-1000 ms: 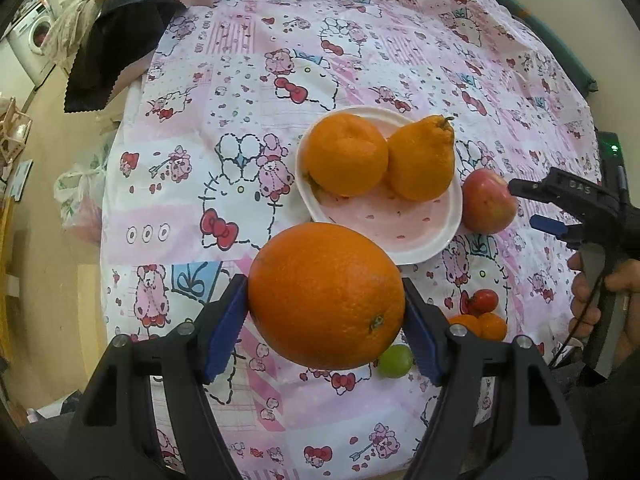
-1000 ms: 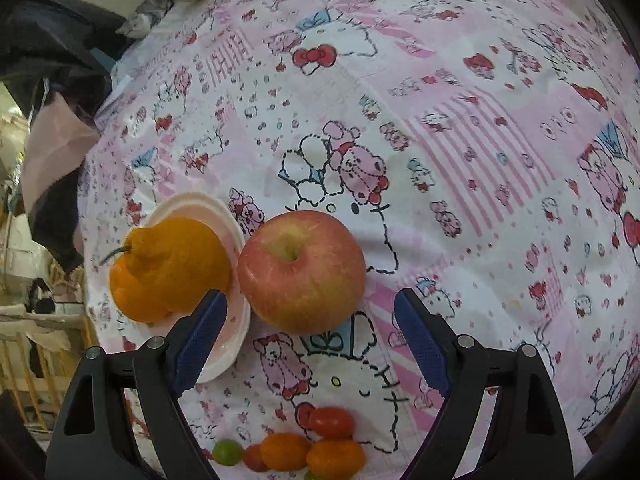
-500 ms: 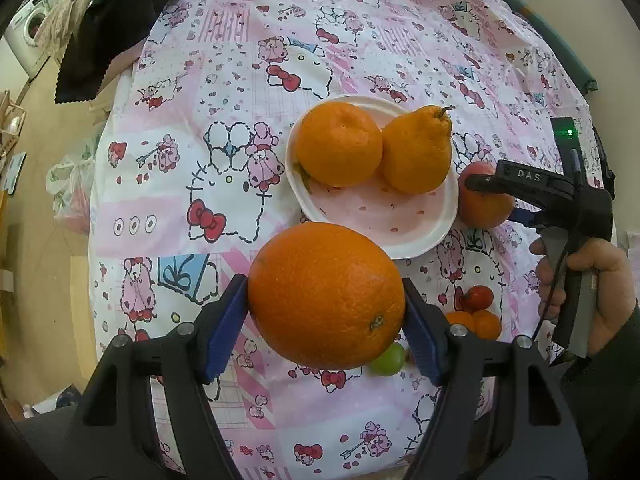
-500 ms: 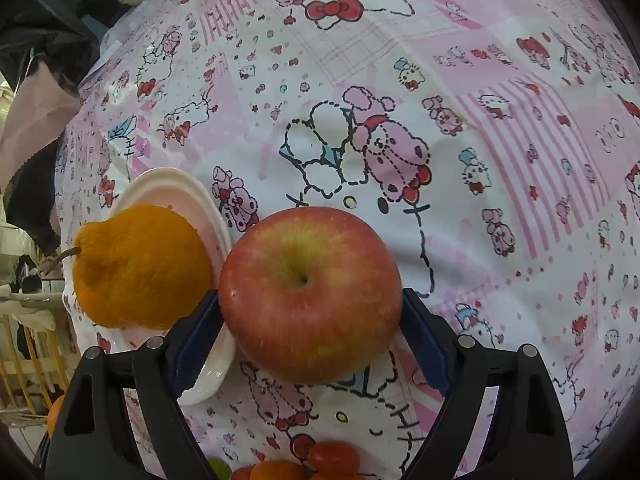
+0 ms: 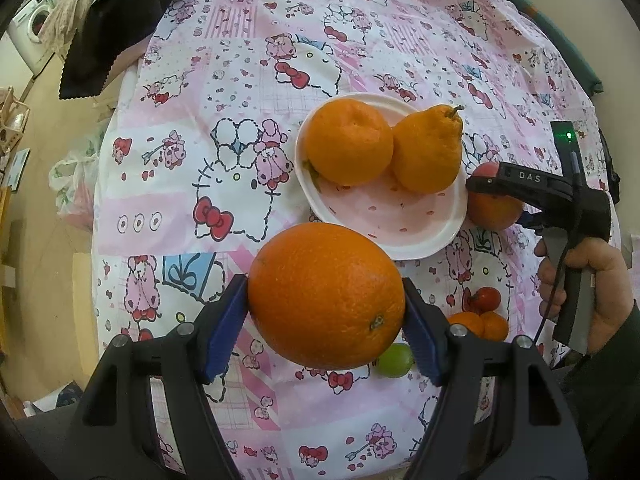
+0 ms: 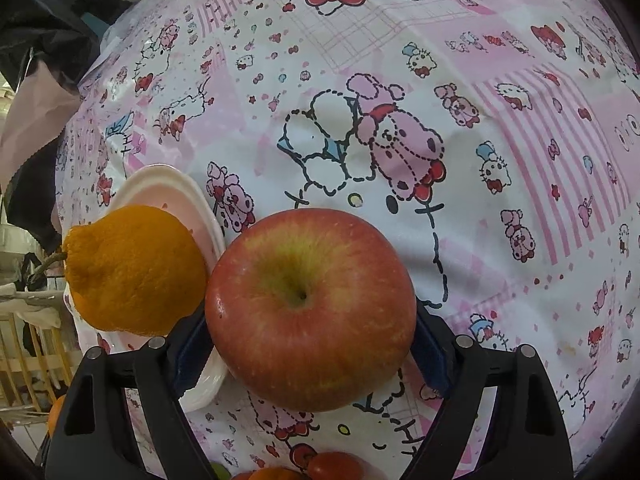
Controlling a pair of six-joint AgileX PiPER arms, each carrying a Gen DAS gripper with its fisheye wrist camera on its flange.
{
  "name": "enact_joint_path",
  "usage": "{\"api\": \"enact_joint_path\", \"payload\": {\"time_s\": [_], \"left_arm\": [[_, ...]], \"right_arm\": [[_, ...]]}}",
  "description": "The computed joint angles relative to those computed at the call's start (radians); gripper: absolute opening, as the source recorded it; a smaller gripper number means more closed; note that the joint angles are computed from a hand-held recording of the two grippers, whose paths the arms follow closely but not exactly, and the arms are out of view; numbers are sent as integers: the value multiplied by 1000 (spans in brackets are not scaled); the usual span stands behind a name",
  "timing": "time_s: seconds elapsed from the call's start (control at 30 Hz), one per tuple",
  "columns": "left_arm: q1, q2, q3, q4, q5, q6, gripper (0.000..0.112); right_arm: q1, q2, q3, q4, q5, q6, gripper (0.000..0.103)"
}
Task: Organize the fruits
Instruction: 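Grasp the red apple with the right tool and lift it, then carry the navel orange over the plate with the left tool while the right tool carries the apple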
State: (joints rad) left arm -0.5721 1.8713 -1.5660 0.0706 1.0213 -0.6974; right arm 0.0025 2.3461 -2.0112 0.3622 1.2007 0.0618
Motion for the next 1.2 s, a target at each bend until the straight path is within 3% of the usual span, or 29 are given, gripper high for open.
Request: {"api": "enact_joint_path", "payload": {"time_s": [0.3, 0.77, 1.2], "left_arm": [[-4, -7, 6, 40, -5, -21, 70], [-4, -41, 53, 107, -26, -79, 70], [-24, -63, 68, 159, -53, -104, 70]], "right_arm": [[-12, -99, 96, 9, -76, -23, 87], [-18, -290, 243, 77, -124, -107, 87], [-59, -544, 511, 257, -173, -278, 87]]}}
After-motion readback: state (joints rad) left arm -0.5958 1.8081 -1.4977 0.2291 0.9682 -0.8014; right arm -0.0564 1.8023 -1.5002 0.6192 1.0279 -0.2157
